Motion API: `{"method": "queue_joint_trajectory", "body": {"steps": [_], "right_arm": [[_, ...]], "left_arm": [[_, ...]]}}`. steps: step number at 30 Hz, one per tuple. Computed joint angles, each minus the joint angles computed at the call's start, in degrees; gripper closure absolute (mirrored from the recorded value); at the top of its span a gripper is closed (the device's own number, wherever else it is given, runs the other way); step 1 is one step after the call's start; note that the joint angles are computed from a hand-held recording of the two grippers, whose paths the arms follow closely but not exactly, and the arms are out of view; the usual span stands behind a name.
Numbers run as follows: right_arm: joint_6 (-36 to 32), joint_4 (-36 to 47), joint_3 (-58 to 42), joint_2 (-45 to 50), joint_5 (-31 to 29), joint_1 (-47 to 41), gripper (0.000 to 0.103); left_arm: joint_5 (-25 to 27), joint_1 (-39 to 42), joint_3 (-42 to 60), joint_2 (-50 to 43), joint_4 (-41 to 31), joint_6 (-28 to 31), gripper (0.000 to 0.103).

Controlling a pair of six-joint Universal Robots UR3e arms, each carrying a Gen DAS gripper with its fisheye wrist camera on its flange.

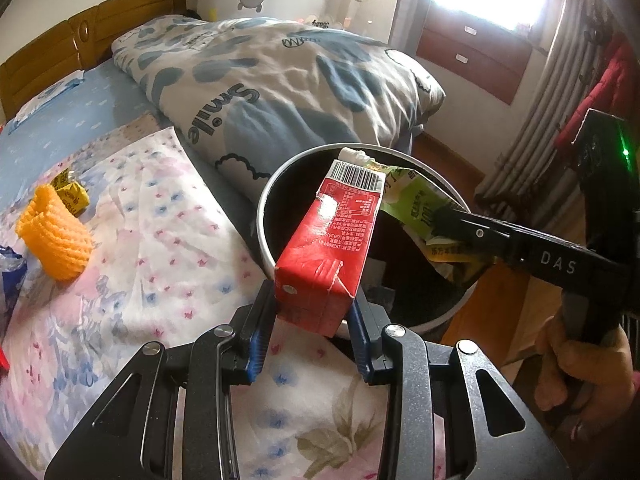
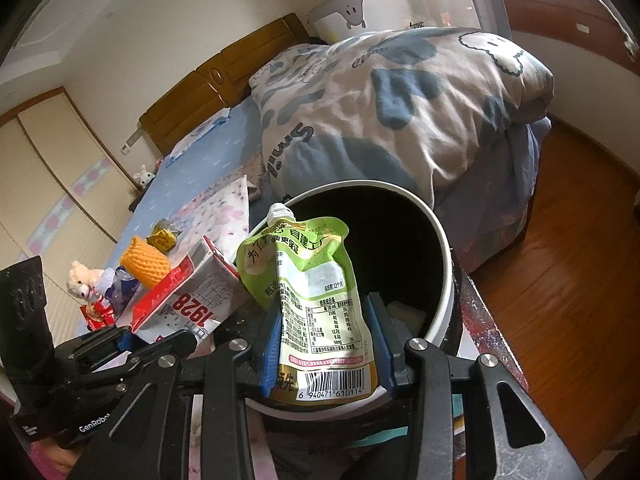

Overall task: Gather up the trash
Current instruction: 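Carry the green pouch and red carton over the black bin with both tools, then open both tools to drop the pouch and carton into the bin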

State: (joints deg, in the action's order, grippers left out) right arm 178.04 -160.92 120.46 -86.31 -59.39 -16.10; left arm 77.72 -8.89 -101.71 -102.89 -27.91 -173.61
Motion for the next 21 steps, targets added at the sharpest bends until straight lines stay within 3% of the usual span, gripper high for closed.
{"method": "queue_joint_trajectory", "body": {"steps": [17, 18, 21], "right_arm": [[0.2, 1.0, -3.6, 3.5, 0.0, -0.4, 0.06], [0.3, 1.0, -3.7, 3.7, 0.4, -0.7, 0.06], [0.5, 0.9, -3.9, 3.7, 0.6, -0.5, 0.056]], "left_arm": [[0.7, -1.2, 5.7, -4.9, -1.9, -1.7, 0.069], [0.4, -1.0, 5.5, -4.8, -1.6, -1.9, 0.066], [0.5, -0.7, 4.2, -4.0, -0.5, -2.8, 0.037]]}}
